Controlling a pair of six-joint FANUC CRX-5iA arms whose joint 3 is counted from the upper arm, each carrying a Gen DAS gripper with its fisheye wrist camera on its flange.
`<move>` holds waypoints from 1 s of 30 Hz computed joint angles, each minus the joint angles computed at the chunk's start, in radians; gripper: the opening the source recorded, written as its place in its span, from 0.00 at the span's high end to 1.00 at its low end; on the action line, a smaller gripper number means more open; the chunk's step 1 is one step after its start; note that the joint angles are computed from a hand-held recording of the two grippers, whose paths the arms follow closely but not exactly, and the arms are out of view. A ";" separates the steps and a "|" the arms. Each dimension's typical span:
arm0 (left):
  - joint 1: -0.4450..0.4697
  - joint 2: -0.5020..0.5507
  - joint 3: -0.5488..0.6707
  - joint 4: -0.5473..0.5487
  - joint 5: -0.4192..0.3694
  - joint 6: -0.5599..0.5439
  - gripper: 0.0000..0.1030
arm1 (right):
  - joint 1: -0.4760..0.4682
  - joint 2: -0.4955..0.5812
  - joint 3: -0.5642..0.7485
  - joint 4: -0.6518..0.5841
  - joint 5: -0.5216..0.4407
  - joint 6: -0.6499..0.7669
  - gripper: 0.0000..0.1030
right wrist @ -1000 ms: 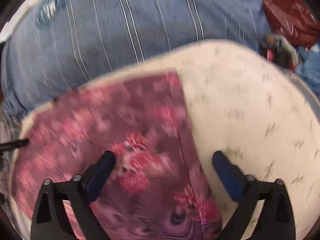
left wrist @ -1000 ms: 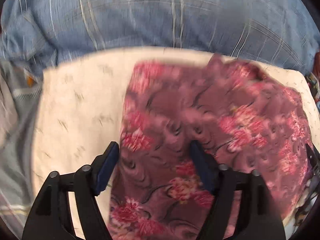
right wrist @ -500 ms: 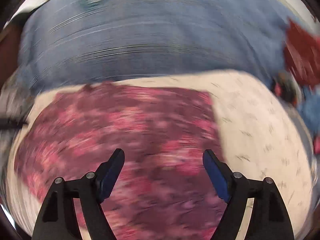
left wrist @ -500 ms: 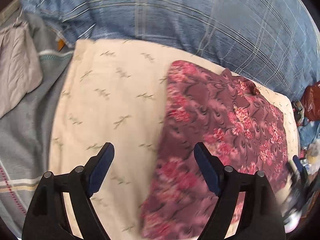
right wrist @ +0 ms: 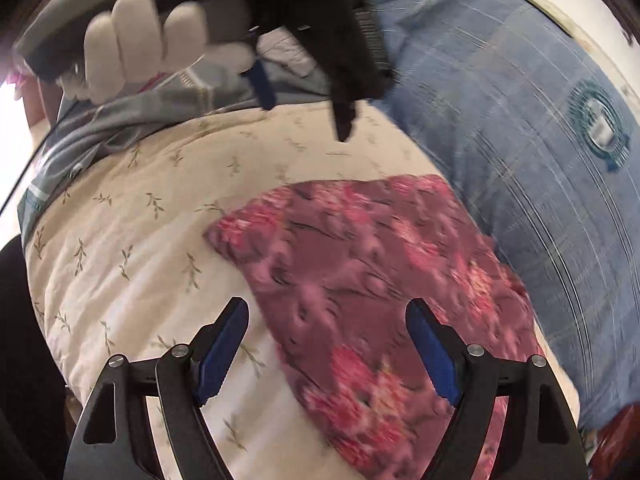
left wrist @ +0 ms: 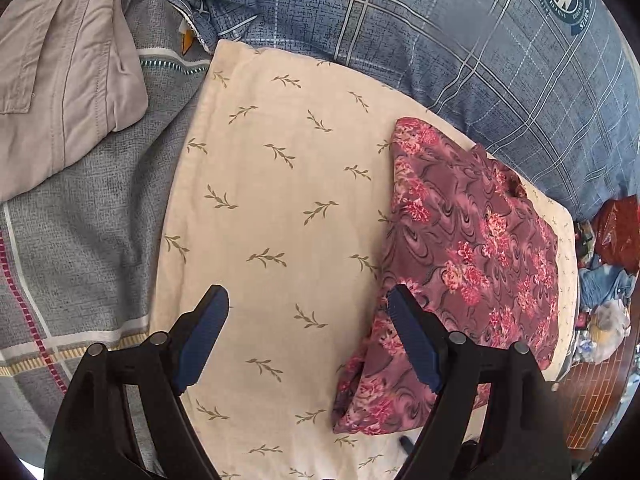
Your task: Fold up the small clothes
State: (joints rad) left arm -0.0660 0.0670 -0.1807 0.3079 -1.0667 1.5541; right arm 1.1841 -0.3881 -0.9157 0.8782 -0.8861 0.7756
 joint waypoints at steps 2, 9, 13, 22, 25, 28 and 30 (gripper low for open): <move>-0.011 0.035 0.026 0.010 -0.012 -0.019 0.20 | 0.015 0.069 0.004 0.057 -0.012 -0.024 0.20; -0.054 0.146 0.124 0.055 -0.066 -0.099 0.20 | 0.018 0.277 -0.062 0.492 -0.188 -0.373 0.75; -0.071 0.232 0.184 0.118 -0.092 -0.148 0.20 | 0.021 0.252 -0.114 0.620 -0.214 -0.469 0.91; -0.148 0.369 0.356 0.124 -0.236 -0.210 0.79 | -0.040 0.141 -0.146 0.675 -0.124 -0.491 0.92; -0.184 0.364 0.409 0.054 -0.237 -0.159 0.88 | -0.108 0.138 -0.147 0.738 -0.065 -0.509 0.92; -0.205 0.331 0.422 0.027 -0.219 -0.144 0.90 | -0.133 0.104 -0.160 0.773 -0.054 -0.538 0.93; -0.220 0.304 0.425 0.022 -0.200 -0.144 0.90 | -0.138 0.078 -0.173 0.801 -0.074 -0.561 0.93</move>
State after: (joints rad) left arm -0.2858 0.3712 0.2443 0.3301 -1.2671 1.4099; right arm 1.0462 -0.3103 -1.0888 1.6794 -0.9606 0.2142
